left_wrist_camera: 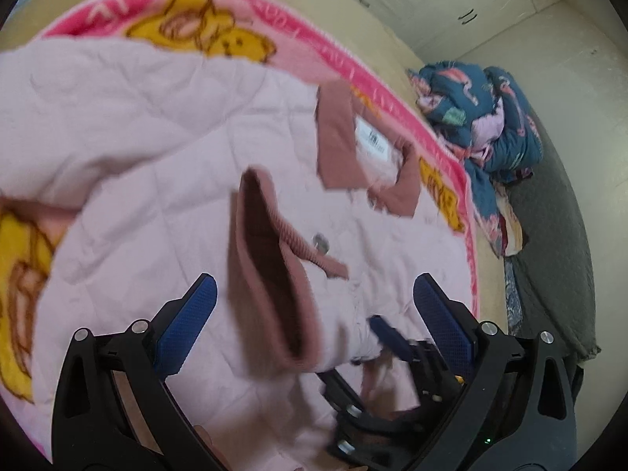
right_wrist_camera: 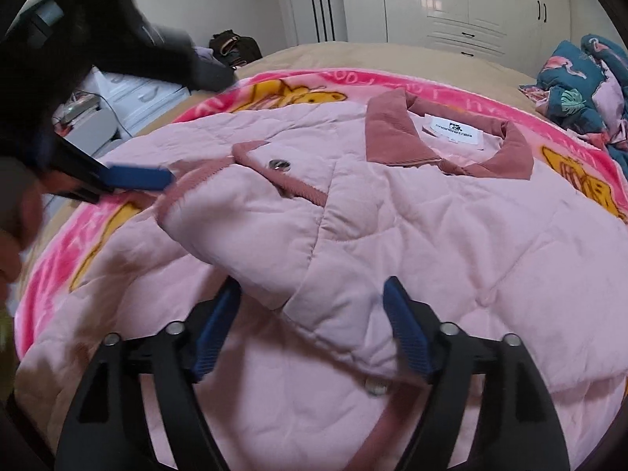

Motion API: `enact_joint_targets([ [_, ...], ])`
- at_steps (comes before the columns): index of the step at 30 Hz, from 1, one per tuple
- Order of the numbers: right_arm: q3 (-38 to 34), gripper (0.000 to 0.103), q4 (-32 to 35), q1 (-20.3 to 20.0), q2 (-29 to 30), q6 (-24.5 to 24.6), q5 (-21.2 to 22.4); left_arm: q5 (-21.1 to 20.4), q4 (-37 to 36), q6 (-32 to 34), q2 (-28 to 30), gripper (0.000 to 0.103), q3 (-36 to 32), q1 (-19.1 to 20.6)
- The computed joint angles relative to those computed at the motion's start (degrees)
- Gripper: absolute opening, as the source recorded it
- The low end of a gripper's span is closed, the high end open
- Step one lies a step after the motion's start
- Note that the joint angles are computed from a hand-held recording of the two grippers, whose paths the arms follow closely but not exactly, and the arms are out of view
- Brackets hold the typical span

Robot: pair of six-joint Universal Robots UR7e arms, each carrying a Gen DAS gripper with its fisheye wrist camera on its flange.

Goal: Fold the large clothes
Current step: 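Lift the sleeve and fold it across the jacket body, open right gripper, then grasp the pink-trimmed front edge with the left gripper and fold it over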

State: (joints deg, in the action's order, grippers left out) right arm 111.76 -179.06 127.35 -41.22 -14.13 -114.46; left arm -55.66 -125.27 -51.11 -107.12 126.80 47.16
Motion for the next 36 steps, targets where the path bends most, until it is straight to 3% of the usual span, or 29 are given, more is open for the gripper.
enact_joint_targets([
  [3, 3.02, 0.081, -1.25, -0.60, -3.58, 2.51, 1.90, -2.96, -2.05, 0.17, 0.01, 0.094, 1.57, 2.19],
  [5, 4.98, 0.081, -2.92, -0.74, -5.77, 3.61, 1.08, -5.14, -4.36, 0.04, 0.33, 0.094, 2.66, 3.76],
  [10, 9.93, 0.081, -6.97, -1.21, -11.63, 5.32, -4.06, -4.68, -5.11, -0.66, 2.13, 0.091, 3.87, 4.50],
  [12, 11.48, 0.081, -8.36, -1.33, -13.22, 5.60, -6.99, -3.73, -5.09, -0.51, 2.59, 0.080, 4.08, 3.91],
  [14, 13.16, 0.081, -10.02, -1.93, -14.78, 6.05, -9.01, -1.44, -4.41, 0.47, 3.44, 0.052, 4.13, 2.33],
  [15, 14.27, 0.081, -11.41, -2.06, -15.56, 6.50, -10.55, -0.12, -3.64, 0.97, 3.94, 0.047, 4.01, 1.52],
  [16, 15.41, 0.081, -12.95, -2.24, -16.19, 6.88, -11.71, 1.54, -3.10, 1.30, 4.39, 0.029, 4.06, 0.54],
  [17, 16.70, 0.081, -14.11, -2.53, -17.16, 7.76, -12.66, 3.65, -2.42, 1.78, 5.02, 0.019, 3.97, -0.77],
  [19, 18.26, 0.081, -14.75, -3.23, -18.54, 9.08, -13.60, 6.55, -0.65, 2.81, 5.13, 0.012, 3.08, -2.99],
  [25, 19.85, 0.081, -16.19, -4.61, -22.10, 9.93, -15.36, 13.13, -0.13, 10.50, 5.28, 0.008, -2.64, -9.30],
  [27, 19.57, 0.081, -17.00, -4.70, -22.50, 9.11, -16.07, 17.10, 1.40, 12.99, 5.69, 0.008, -4.23, -10.64],
  [28, 19.07, 0.081, -16.95, -4.73, -22.46, 8.60, -16.42, 19.26, 3.08, 13.95, 6.14, 0.008, -4.94, -10.55],
  [33, 15.42, 0.081, -15.36, -5.68, -20.71, 5.83, -17.30, 20.42, 6.01, 13.60, 7.26, 0.009, -4.55, -5.82],
  [36, 12.79, 0.081, -13.14, -6.36, -19.08, 4.99, -17.42, 18.60, 6.99, 12.22, 7.62, 0.009, -3.00, -1.53],
])
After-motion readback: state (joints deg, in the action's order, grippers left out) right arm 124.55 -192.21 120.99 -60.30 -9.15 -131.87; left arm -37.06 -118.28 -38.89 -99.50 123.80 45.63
